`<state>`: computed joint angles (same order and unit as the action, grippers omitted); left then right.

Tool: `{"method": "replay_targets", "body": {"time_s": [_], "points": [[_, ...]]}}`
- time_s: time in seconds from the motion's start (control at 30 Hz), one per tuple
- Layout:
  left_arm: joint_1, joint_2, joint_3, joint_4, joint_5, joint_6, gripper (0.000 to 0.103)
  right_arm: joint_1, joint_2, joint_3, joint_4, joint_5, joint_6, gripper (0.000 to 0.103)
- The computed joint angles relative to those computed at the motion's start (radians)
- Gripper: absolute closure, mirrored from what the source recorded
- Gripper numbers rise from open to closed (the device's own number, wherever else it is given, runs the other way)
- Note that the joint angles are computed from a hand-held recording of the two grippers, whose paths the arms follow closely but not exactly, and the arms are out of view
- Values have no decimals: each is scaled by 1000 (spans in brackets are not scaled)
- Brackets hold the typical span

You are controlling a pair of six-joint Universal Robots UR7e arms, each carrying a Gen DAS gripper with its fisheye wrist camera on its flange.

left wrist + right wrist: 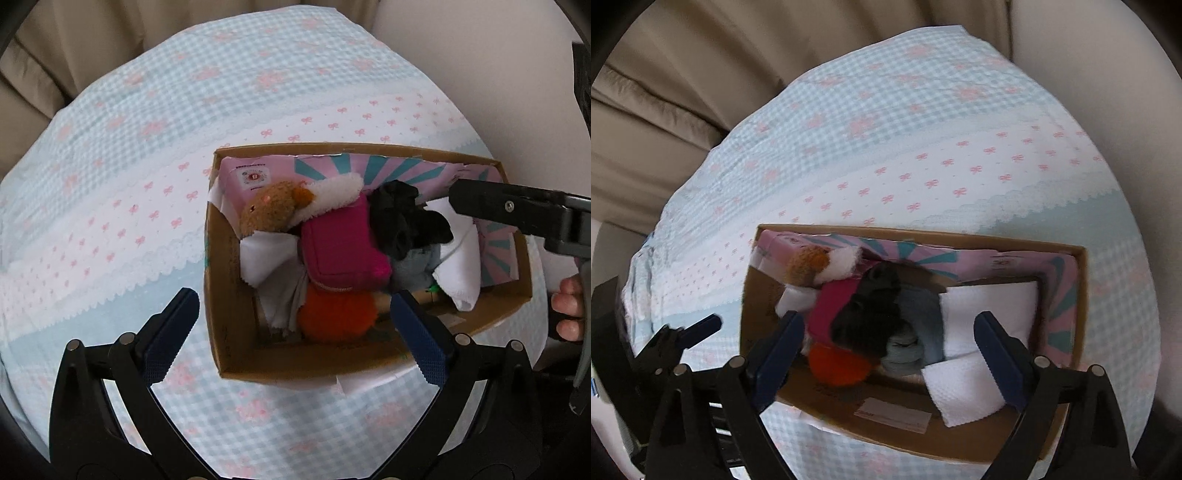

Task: Organize soft objects

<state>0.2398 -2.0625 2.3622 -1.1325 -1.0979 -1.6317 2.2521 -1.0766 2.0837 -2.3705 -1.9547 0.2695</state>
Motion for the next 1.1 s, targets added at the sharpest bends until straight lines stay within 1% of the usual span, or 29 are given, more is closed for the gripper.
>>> {"method": "replay_targets", "body": {"time_s": [0.13,0.23,0.43,0.57,0.67,0.77,0.83,0.87,0.93,1.03,1.07,1.1], "points": [[-52,-34,-17,54,-15,-66,0,9,-16,3,5,-8,16,11],[-102,-34,-46,99,-28,-112,0,23,-26,1,15,-10,26,11],[-183,-8,-120,164,-33,-170,0,77,-64,-14,55,-22,73,11],[-275,37,-215,253,-43,-223,0,135,-107,-37,107,-39,128,11],[-346,87,-299,328,-52,-258,0,205,-142,-70,177,-79,184,11],[-448,132,-396,409,-56,-323,0,296,-183,-115,262,-128,247,11],[-526,183,-477,483,-59,-368,0,354,-199,-142,311,-176,299,11],[-547,201,-506,510,-58,-379,0,393,-206,-164,348,-206,335,11],[-618,263,-597,597,-62,-423,0,446,-217,-195,391,-239,382,11],[-700,337,-713,708,-64,-491,0,534,-215,-251,449,-297,447,11],[-713,357,-741,734,-62,-505,0,569,-209,-276,471,-325,469,11],[-738,383,-780,773,-67,-527,0,591,-205,-291,481,-343,480,11]]}}
